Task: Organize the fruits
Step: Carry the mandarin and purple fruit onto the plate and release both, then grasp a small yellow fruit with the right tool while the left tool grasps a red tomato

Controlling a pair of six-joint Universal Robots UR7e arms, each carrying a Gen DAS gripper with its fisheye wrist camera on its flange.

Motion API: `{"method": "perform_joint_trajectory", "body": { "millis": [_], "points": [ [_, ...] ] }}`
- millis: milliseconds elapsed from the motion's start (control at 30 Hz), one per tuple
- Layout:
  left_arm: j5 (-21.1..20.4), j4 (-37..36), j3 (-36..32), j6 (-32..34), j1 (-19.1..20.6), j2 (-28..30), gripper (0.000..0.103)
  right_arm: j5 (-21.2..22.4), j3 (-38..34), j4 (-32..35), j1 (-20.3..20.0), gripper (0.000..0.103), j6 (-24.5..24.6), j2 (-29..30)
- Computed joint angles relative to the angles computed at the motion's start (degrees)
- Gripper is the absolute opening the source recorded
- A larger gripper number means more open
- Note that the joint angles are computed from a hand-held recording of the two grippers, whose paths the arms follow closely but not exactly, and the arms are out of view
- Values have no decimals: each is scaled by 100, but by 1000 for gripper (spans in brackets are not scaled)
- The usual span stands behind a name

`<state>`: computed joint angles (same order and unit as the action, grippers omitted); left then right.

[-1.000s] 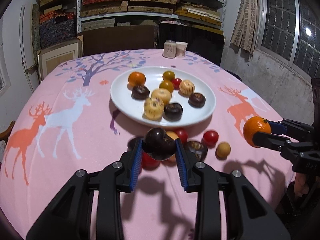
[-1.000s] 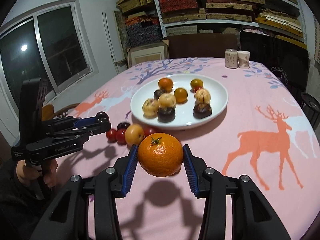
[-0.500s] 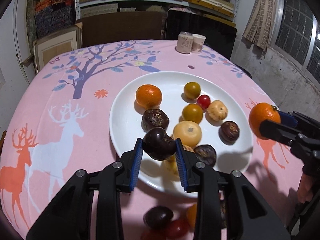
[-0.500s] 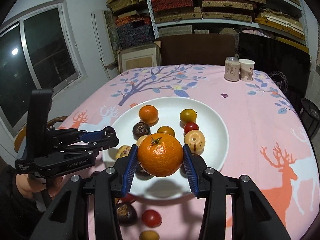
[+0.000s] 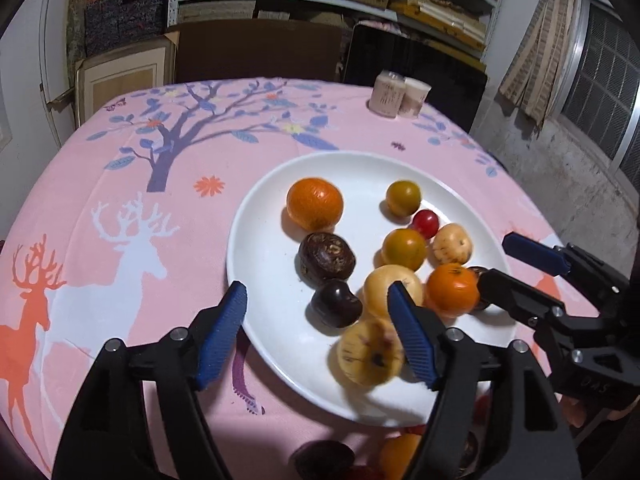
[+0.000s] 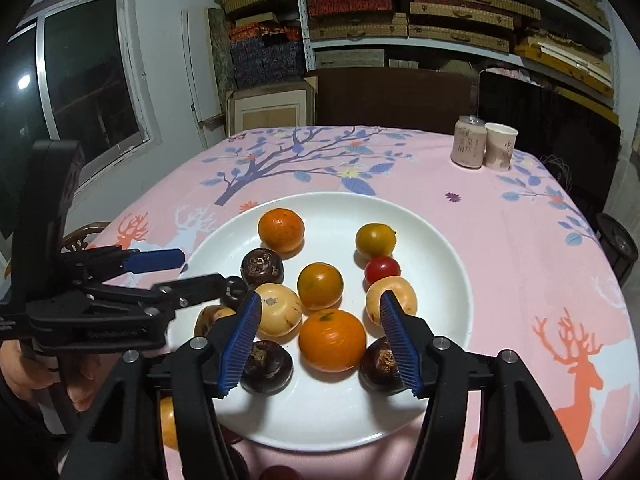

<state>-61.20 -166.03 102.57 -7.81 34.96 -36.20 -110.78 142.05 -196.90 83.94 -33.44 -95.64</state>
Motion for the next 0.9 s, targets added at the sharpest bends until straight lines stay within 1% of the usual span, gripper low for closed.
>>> {"method": "perform_joint_trajectory", "body": {
  "millis": [133, 167, 200, 233, 267, 333, 367, 433, 533, 600, 633, 667, 767, 900],
  "points": [
    [-136, -238, 470, -60, -118, -358, 71, 168, 284, 268, -40, 62, 158, -533],
    [-149, -274, 618, -59, -152, -454, 74, 177, 372, 325, -49, 62, 176, -662],
    [-146, -324, 795, -69, -199, -557, 78, 190, 508, 398, -66, 62, 178, -835],
    [-105, -394, 976, -85, -253, -652, 88, 229, 654, 497, -100, 62, 158, -1025],
    [-50, -527, 1208, -92, -324, -759, 89, 247, 768, 593, -119, 62, 142, -1181],
    [-88, -600, 1577, -81, -418, -947, 89, 250, 1088, 783, -163, 62, 69, -1548],
    [-85, -641, 1773, -73, -474, -1028, 89, 330, 1256, 873, -220, 62, -2, -1738],
    [25, -726, 2111, -47, -605, -1114, 89, 342, 1517, 852, -276, 62, -131, -1902],
    [60, -797, 2375, -62, -690, -1137, 89, 121, 1783, 439, -282, 53, -321, -1682],
    [-13, -791, 2449, -166, -669, -1152, 89, -77, 1841, 48, -262, 45, -316, -1373],
    [-3, -890, 2495, -179, -688, -1165, 89, -85, 1864, -67, -286, 40, -326, -1288],
    [14, -972, 2537, -177, -695, -1167, 89, -84, 1859, -57, -308, 40, -322, -1265],
    [123, -907, 2537, -265, -717, -1149, 89, -79, 1855, -8, -331, 40, -274, -1282],
    [310, -803, 2482, -429, -720, -1119, 89, -339, 1765, -33, -189, 39, -163, -1043]
  ]
}}
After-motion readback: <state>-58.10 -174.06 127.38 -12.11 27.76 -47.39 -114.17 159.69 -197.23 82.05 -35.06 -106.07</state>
